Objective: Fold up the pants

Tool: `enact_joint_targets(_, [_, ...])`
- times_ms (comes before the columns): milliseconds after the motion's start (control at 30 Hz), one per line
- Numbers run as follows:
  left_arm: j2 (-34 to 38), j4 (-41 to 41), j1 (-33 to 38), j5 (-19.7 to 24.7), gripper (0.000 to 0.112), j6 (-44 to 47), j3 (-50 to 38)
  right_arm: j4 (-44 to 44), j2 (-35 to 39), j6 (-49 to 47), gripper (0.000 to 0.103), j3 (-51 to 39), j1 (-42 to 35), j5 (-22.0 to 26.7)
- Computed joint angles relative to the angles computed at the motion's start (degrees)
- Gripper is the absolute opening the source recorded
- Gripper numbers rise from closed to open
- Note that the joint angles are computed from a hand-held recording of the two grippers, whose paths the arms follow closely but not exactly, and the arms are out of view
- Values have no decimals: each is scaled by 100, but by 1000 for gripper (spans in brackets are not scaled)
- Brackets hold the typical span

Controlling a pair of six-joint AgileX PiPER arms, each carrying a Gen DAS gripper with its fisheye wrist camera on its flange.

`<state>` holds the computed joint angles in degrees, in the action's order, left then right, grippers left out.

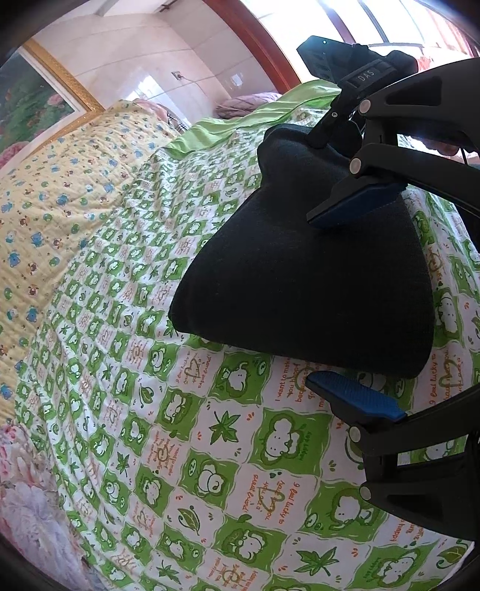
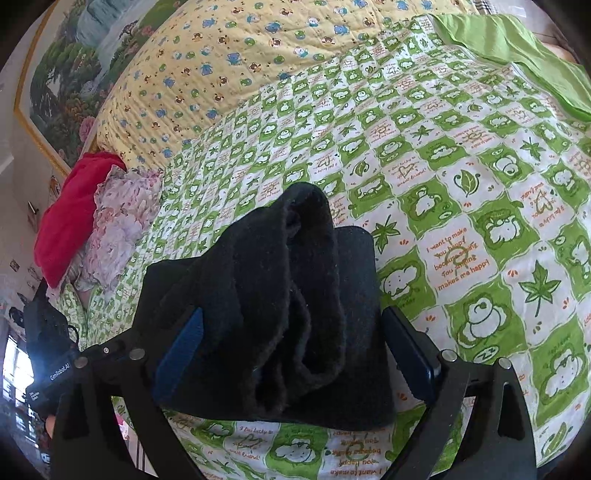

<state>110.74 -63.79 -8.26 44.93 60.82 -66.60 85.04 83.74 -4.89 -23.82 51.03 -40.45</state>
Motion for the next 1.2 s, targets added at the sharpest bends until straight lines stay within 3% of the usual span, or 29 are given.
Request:
enact_joint_targets(200, [297,206,-150,68,80,-303,-357,-1110,73,1307,85,405,-168,107])
enact_joint_targets(400, [575,497,-334,110,81,-530,-731,-1113,103,1381,75,479,-90,35])
enact_joint_targets(600, [633,513,-570,-248,83,-351,-782,-1462,119,1817,69,634,-48,-60])
enact_joint_targets(767, [568,310,-629,-454,69,39,-612,-1594,131,1913,66,680,-40,-94])
enact_joint_targets(867, [563,220,-552,-351,62,95,-602,-1596,136,1859,64,668,-45,-89])
enact_joint_targets(1200, [230,61,-348,-110,42,122,-389,-864,-67,670,53,276,15,32])
